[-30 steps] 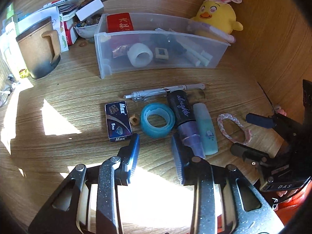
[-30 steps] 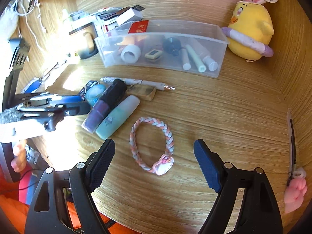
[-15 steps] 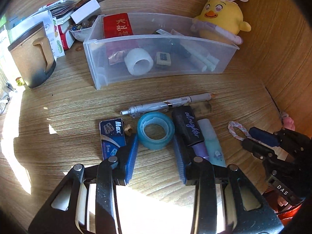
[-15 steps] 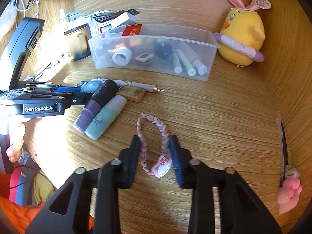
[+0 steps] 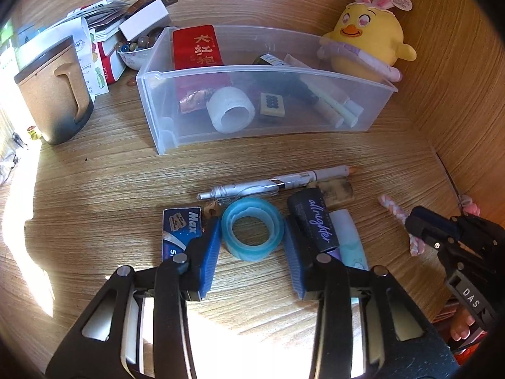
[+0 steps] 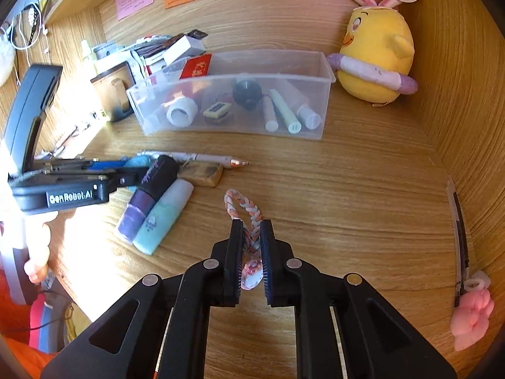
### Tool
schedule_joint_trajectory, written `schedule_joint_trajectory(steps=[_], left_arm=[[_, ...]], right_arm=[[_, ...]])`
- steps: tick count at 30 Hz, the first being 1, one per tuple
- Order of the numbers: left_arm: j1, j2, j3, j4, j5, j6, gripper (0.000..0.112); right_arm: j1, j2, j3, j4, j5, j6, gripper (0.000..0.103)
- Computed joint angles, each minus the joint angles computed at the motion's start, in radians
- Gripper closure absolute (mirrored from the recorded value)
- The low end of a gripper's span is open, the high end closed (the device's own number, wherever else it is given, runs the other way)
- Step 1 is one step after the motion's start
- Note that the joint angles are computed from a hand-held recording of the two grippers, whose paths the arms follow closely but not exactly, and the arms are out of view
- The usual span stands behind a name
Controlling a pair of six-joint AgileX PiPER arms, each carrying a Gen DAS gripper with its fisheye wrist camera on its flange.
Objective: Organize objects
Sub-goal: 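Grasp the pink braided bracelet with the right tool while the left tool grasps the blue tape roll, then lower the bracelet and tape roll into the clear box and open both tools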
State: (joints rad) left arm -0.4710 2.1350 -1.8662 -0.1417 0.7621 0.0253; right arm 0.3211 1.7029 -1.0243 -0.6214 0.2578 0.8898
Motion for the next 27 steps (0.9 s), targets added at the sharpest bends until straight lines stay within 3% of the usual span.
schedule_joint_trajectory(steps=[16,24,27], left_arm=[[0.009,-0.119,0.068,-0.040,-0.090,0.010,0.073],[0.012,-0.098,-0.039,-0.016,-0.074,-0.007,0.073],[0.011,-0.073,-0.101,0.001,-0.065,-0.020,0.073]], right_arm=[[-0.023,0.009,-0.160,0.075,0.028,-0.113,0.094],[-0.039,0.049,-0.278,0.207,0.027,-0.277,0.094],[-0.035,0.073,-0.338,0.154,0.061,-0.227,0.094]])
